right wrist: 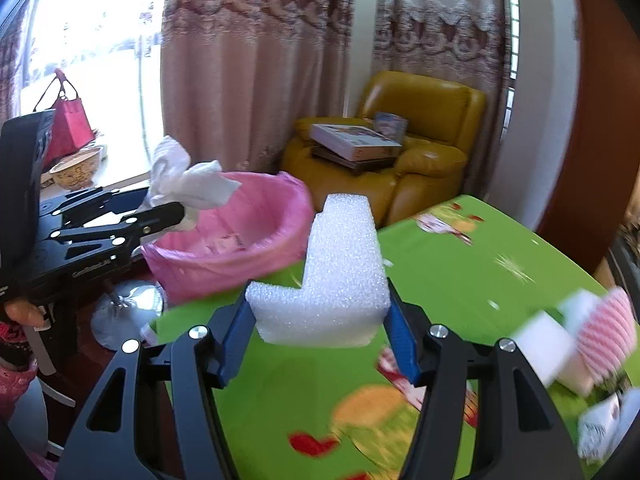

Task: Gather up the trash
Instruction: 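Lift both held items and carry them to the pink wastebasket, then open both grippers over the wastebasket to drop the foam and tissue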

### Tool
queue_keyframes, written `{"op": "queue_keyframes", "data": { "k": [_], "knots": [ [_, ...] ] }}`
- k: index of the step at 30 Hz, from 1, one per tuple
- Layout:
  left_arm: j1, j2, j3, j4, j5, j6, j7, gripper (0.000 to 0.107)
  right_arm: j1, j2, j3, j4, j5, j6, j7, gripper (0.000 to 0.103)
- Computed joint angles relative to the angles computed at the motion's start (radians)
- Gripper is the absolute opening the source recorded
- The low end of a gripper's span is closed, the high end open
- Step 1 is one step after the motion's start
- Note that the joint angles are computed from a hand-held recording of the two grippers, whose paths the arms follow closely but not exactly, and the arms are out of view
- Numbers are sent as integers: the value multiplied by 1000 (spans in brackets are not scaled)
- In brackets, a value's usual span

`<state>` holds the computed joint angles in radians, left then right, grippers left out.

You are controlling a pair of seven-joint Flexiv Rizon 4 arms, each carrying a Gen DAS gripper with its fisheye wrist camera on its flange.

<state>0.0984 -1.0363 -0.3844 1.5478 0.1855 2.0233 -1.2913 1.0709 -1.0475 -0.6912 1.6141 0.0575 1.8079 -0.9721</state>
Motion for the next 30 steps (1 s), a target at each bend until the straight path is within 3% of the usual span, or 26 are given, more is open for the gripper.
{"op": "queue_keyframes", "data": {
  "k": [8, 12, 17, 18, 19, 20, 21, 22, 24, 30],
  "knots": [
    [68, -43, -53, -108, -35, -123, 52, 39, -149, -37, 137, -234, -153, -86, 0, 59],
    [111, -83, -124, -162, -64, -188, 106, 39, -246, -69, 246, -370, -240, -134, 13, 59],
    [138, -129, -199, -227, -111, -242, 185, 40, -322, -138, 320, -537, -343, -190, 37, 60],
    [137, -139, -209, -249, -124, -255, 202, 42, -335, -149, 334, -561, -359, -191, 40, 62],
    [134, -146, -214, -265, -139, -265, 217, 51, -357, -160, 366, -589, -377, -194, 34, 75],
    [126, -148, -210, -271, -156, -263, 225, 59, -373, -168, 393, -610, -391, -202, 30, 82],
    [115, -152, -202, -284, -174, -256, 229, 72, -378, -171, 393, -613, -396, -196, 38, 85],
    [101, -151, -186, -287, -191, -240, 223, 79, -374, -169, 380, -604, -396, -181, 48, 85],
    [84, -142, -161, -283, -216, -220, 203, 82, -367, -146, 366, -550, -391, -139, 53, 85],
    [89, -104, -162, -189, -191, -173, 148, 89, -205, -45, 173, -245, -224, 23, 40, 85]
  ]
}}
